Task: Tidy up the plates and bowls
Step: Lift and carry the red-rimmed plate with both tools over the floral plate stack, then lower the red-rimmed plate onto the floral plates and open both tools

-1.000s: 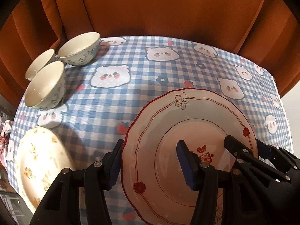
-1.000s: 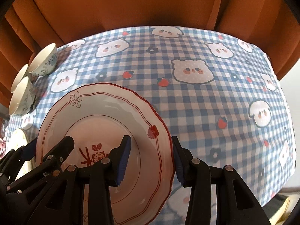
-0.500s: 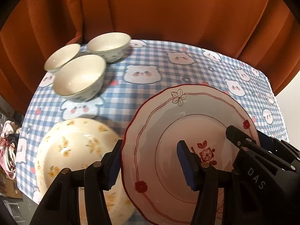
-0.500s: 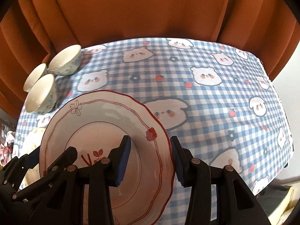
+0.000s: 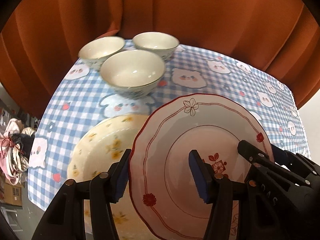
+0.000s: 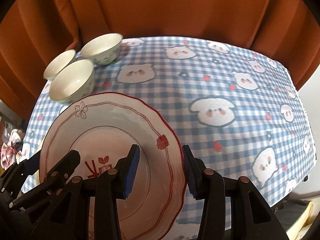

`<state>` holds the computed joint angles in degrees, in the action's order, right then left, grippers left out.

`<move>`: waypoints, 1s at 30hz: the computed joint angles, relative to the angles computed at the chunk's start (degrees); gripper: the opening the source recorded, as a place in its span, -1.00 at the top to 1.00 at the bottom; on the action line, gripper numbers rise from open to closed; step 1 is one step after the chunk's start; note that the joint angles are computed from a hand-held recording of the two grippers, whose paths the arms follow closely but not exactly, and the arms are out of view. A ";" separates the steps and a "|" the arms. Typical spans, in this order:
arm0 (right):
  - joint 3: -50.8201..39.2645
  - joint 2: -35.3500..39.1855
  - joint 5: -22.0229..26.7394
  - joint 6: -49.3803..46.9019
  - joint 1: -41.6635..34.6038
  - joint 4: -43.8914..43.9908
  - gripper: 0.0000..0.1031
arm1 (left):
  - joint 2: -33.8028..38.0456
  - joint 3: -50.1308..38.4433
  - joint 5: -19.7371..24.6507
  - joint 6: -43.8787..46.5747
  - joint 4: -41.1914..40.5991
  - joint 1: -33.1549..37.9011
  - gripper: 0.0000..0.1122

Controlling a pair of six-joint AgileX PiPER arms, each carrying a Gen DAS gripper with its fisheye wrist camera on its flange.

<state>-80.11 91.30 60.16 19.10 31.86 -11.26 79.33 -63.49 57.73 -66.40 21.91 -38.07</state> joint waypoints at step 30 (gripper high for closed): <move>-3.23 9.48 3.03 8.03 12.20 -3.74 0.08 | -6.66 14.43 -4.59 8.15 -6.02 6.98 -0.08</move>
